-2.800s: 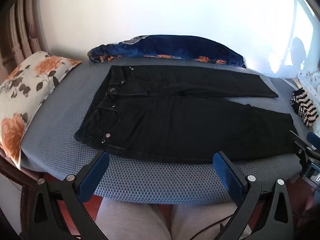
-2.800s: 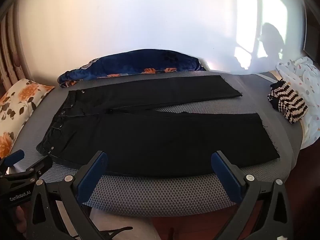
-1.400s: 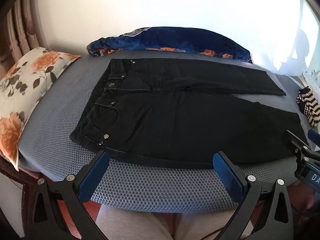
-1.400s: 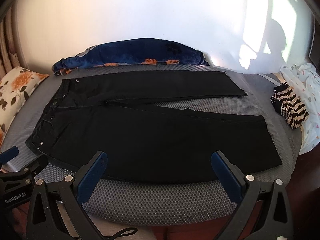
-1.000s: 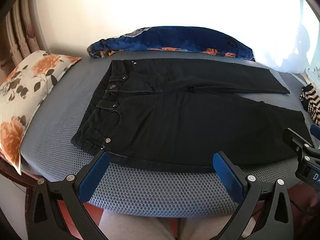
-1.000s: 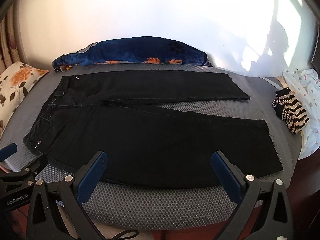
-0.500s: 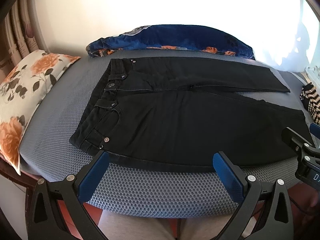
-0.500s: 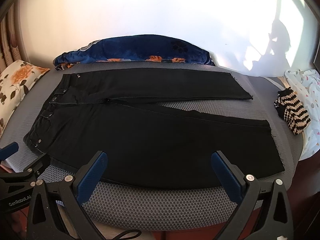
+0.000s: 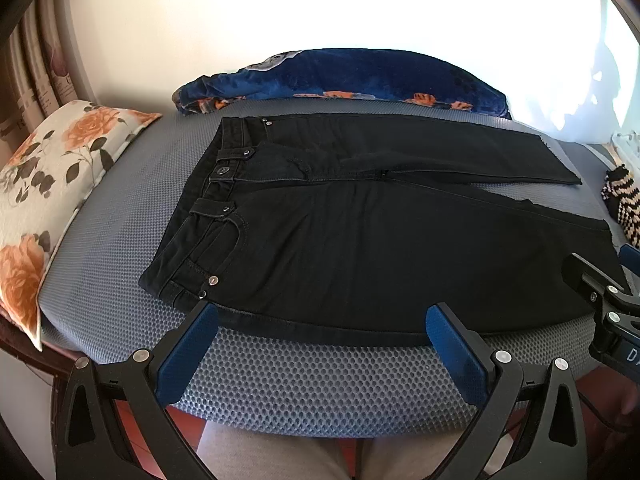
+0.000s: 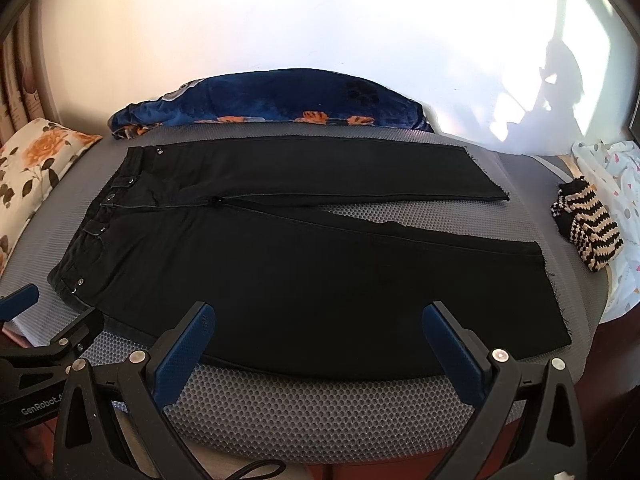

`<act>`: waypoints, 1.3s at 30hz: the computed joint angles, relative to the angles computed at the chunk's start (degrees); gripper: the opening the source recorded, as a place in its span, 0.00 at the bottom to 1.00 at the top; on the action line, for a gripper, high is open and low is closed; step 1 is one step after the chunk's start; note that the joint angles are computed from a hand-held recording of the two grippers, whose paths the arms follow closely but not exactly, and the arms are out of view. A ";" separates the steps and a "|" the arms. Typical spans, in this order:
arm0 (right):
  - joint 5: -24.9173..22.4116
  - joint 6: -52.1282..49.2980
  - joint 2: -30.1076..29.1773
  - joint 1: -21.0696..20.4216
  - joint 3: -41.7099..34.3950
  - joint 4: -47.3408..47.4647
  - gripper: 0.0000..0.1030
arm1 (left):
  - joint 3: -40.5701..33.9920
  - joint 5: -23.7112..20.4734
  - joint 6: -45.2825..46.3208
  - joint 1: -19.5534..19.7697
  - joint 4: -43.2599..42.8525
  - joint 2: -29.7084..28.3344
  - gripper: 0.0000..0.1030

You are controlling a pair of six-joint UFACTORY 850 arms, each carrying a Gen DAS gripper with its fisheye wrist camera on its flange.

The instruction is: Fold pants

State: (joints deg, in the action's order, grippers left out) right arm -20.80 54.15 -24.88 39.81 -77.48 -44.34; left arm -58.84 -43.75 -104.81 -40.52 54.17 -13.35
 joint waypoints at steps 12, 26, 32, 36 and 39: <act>-0.09 0.01 -0.34 0.11 -0.32 0.09 1.00 | -0.15 0.41 0.00 0.13 0.42 -0.23 1.00; 0.20 -2.69 -1.69 -0.28 -1.80 3.04 1.00 | 0.36 1.83 -0.19 1.78 1.31 0.16 1.00; 1.25 -7.52 -3.43 -1.12 -3.97 8.03 1.00 | 0.43 2.62 0.67 4.62 2.57 0.41 1.00; 1.67 -11.40 -5.19 -1.75 -6.34 11.48 1.00 | 1.16 5.08 1.27 7.79 3.42 1.14 1.00; 2.30 -15.22 -6.75 -2.35 -8.58 15.03 1.00 | 1.98 7.88 1.37 11.59 4.09 1.94 0.98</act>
